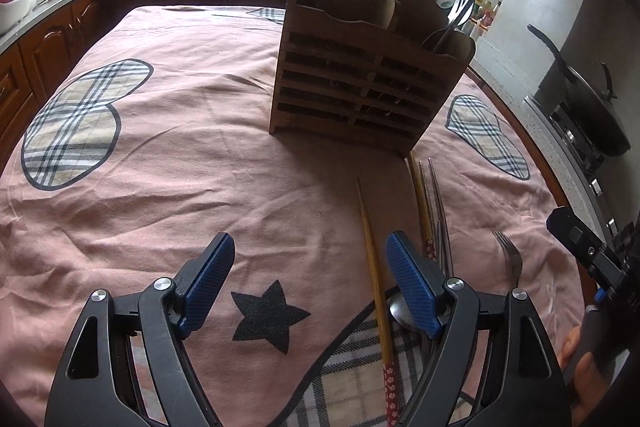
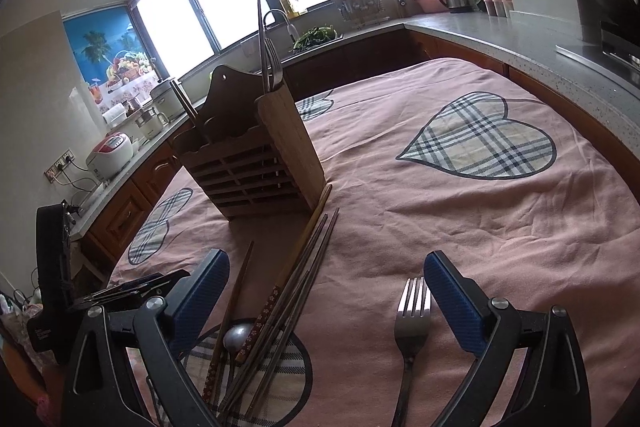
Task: Organize utensils
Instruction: 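Move both tools back to the utensils and close the right tool on chopsticks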
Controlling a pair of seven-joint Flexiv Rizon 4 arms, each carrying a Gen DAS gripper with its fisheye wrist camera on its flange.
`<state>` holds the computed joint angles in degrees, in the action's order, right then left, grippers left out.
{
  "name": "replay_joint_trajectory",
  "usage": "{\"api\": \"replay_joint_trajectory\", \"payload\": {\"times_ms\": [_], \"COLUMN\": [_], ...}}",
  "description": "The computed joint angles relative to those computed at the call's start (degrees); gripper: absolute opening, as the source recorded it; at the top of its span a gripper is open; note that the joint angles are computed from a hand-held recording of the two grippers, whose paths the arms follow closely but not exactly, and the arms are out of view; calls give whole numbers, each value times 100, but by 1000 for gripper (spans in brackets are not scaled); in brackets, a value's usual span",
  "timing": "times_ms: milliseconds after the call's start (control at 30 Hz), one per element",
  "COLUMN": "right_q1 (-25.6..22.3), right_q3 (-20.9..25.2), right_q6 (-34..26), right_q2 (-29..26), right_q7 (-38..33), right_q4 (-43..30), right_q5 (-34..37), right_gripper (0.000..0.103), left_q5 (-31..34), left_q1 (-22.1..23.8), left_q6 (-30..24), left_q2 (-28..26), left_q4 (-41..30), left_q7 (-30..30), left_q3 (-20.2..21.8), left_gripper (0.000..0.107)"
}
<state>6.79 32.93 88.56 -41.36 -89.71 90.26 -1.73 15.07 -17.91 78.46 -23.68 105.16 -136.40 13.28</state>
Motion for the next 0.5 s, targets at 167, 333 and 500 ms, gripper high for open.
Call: {"api": "replay_joint_trajectory", "payload": {"times_ms": [167, 333, 500], "right_q1": [283, 593, 902], "right_q3": [-284, -576, -828], "right_q6": [-419, -1000, -1658], "right_q2": [-93, -320, -616], "right_q7": [26, 38, -35], "right_q4": [-301, -860, -1555], "right_q5": [-100, 11, 192], "right_gripper": [89, 67, 51], "left_q5": [-144, -356, -726], "left_q1": [152, 302, 508], "left_q6": [-68, -158, -267], "left_q2": [-126, -285, -469], "left_q4": [-134, -294, -491], "left_q7": [255, 605, 1160], "left_q3": [-134, -281, -552], "left_gripper": [80, 80, 64]}}
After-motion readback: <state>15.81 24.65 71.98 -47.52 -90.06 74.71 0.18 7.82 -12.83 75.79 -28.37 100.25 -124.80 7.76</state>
